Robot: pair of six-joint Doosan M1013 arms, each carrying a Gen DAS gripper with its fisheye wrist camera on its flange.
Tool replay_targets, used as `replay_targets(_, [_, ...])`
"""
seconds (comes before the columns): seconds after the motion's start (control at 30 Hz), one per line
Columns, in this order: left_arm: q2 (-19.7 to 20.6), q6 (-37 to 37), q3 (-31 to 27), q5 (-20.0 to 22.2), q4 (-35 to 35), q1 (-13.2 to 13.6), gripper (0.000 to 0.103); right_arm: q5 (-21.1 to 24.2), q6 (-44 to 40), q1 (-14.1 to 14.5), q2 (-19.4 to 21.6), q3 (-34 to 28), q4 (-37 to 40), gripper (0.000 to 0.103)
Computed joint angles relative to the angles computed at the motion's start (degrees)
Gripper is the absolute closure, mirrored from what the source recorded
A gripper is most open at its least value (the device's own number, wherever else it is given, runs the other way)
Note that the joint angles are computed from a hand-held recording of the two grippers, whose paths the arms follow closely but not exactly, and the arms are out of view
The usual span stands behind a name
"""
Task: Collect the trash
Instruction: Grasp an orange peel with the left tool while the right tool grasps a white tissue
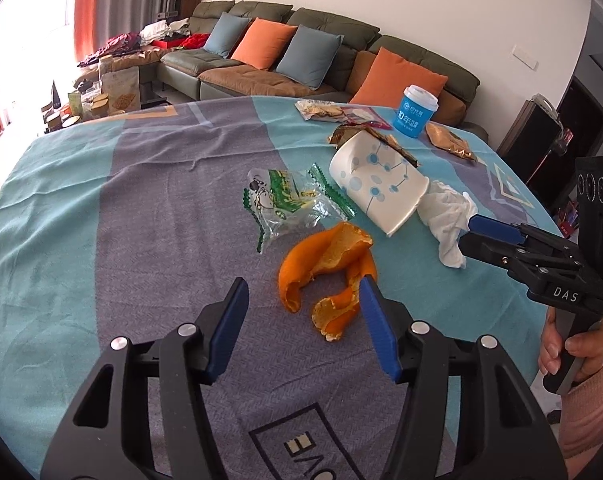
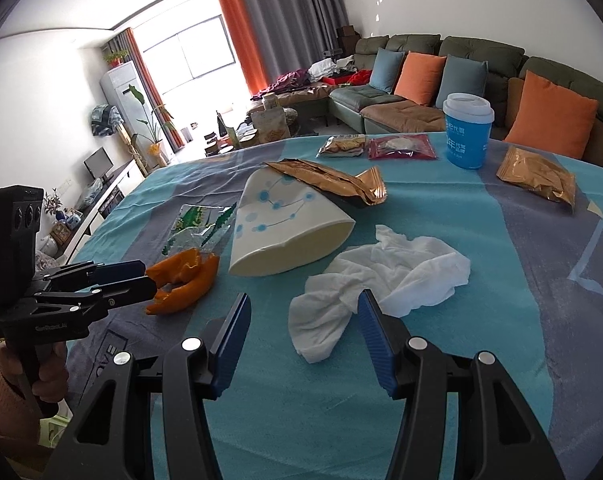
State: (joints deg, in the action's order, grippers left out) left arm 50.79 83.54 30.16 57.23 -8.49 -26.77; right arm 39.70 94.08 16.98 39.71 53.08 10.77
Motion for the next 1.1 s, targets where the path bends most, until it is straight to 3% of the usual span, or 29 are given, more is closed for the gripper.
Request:
replay_targets(0.33, [2.34, 0.00, -3.98, 3.91, -1.39, 0.22, 0.049, 3.25, 2.64, -0.18, 2.01, -2.94, -1.97, 0.050])
replay_targets(0.53, [2.80, 0.47, -4.82, 4.54, -2.30, 0.34, 0.060, 3.63, 2.94, -0.27, 1.92, -2.75, -1.24, 0.076])
replay_targets(0.6, [2.83, 0.59, -4.82, 4.54, -2.86, 0.41, 0.067, 3.28, 2.66, -0.35, 1.67, -2.23, -0.65, 0.090])
replay_targets(0.77, [2.33, 0.46, -4.02, 4.56, -3.58, 0.46, 0.069, 1.77, 0.83, -0.47, 0.50, -0.33, 1.64, 0.097])
replay_targets(0.97, [-0.18, 2.99, 0.75, 2.07, -5.92, 0.41, 0.054, -1.43, 1.73, -0.24, -1.24, 1.80, 0.34, 0.096])
replay_targets(1.03, [-0.24, 3.27, 0.94, 1.88, -5.34, 0.19, 0.053, -1.60, 6.91, 0.16, -1.16, 1.38, -5.96, 0.079])
replay_targets(1.07, [-0.10, 3.31, 0.71, 2.14, -5.46, 0.18, 0.053, -1.98, 8.81, 0.13, -1.17, 1.40, -7.44, 0.059])
replay_targets(1.1, [0.02, 3.35, 0.54, 2.36, -5.59, 0.15, 0.053, -2.42, 10.03, 0.03, -1.15, 1.41, -8.32, 0.053])
